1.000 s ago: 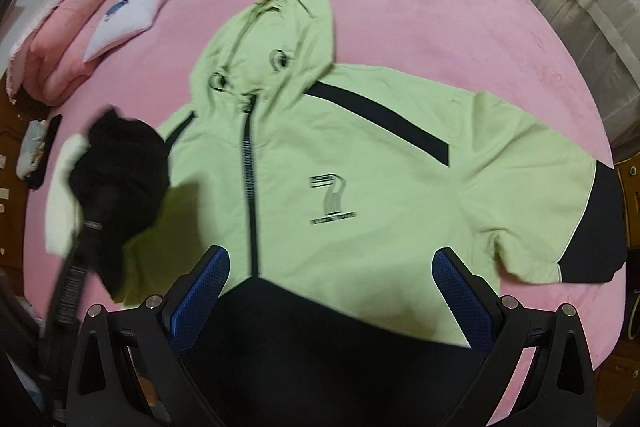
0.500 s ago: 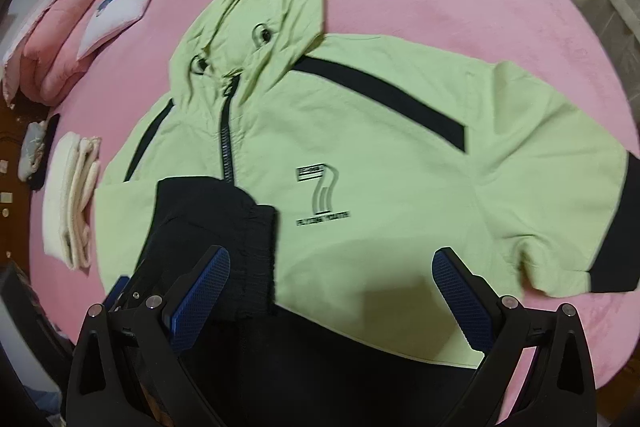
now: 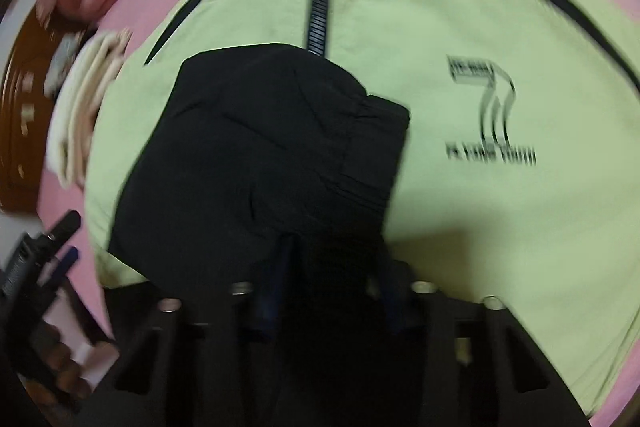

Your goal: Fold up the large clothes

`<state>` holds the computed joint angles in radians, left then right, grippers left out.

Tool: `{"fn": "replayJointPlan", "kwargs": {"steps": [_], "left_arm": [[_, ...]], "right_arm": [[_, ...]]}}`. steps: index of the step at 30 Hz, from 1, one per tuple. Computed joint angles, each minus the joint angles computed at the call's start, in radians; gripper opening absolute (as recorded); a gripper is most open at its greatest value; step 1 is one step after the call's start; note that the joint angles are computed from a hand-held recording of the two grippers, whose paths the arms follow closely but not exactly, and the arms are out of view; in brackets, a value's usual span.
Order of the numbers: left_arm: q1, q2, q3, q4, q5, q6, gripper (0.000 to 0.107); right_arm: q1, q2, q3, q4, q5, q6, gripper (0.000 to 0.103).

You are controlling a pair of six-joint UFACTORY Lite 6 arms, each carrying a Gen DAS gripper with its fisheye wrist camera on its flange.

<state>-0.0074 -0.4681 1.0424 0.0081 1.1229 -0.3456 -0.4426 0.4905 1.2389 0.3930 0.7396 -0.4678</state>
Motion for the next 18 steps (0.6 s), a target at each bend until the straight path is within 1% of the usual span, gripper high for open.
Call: {"fn": "replayJointPlan", "kwargs": {"steps": [1, 4, 6, 10, 11, 15, 17, 18], "left_arm": [[0.037, -0.012, -0.012, -0.015, -0.006, 0.036, 0.079], [0.068, -0.034, -0.028, -0.008, -0.016, 0.065, 0.079], [0.080, -0.041, -0.036, -0.003, -0.021, 0.083, 0.079], [0.086, -0.031, -0.034, -0.015, -0.029, 0.115, 0.079], [0.093, -0.021, -0.024, -0.022, -0.022, 0.127, 0.079], [0.060, 0.020, -0.009, 0.014, -0.011, 0.109, 0.079], [0.022, 0.040, -0.021, 0.047, -0.009, 0.083, 0.079], [0.000, 0.050, -0.023, 0.068, -0.005, 0.066, 0.079]], "right_arm": [[0.002, -0.013, -0.002, 0.028, -0.006, -0.041, 0.025], [-0.005, -0.082, 0.003, 0.081, -0.012, -0.118, 0.019], [-0.012, -0.156, 0.012, 0.058, -0.028, -0.099, 0.019], [-0.070, -0.233, 0.044, -0.007, -0.024, -0.045, 0.019], [-0.092, -0.243, 0.054, -0.049, -0.023, -0.022, 0.019], [-0.146, -0.252, -0.018, -0.255, -0.102, 0.099, 0.020], [-0.164, -0.241, -0.068, -0.336, -0.161, 0.148, 0.023], [-0.174, -0.224, -0.079, -0.379, -0.166, 0.184, 0.025]]}}
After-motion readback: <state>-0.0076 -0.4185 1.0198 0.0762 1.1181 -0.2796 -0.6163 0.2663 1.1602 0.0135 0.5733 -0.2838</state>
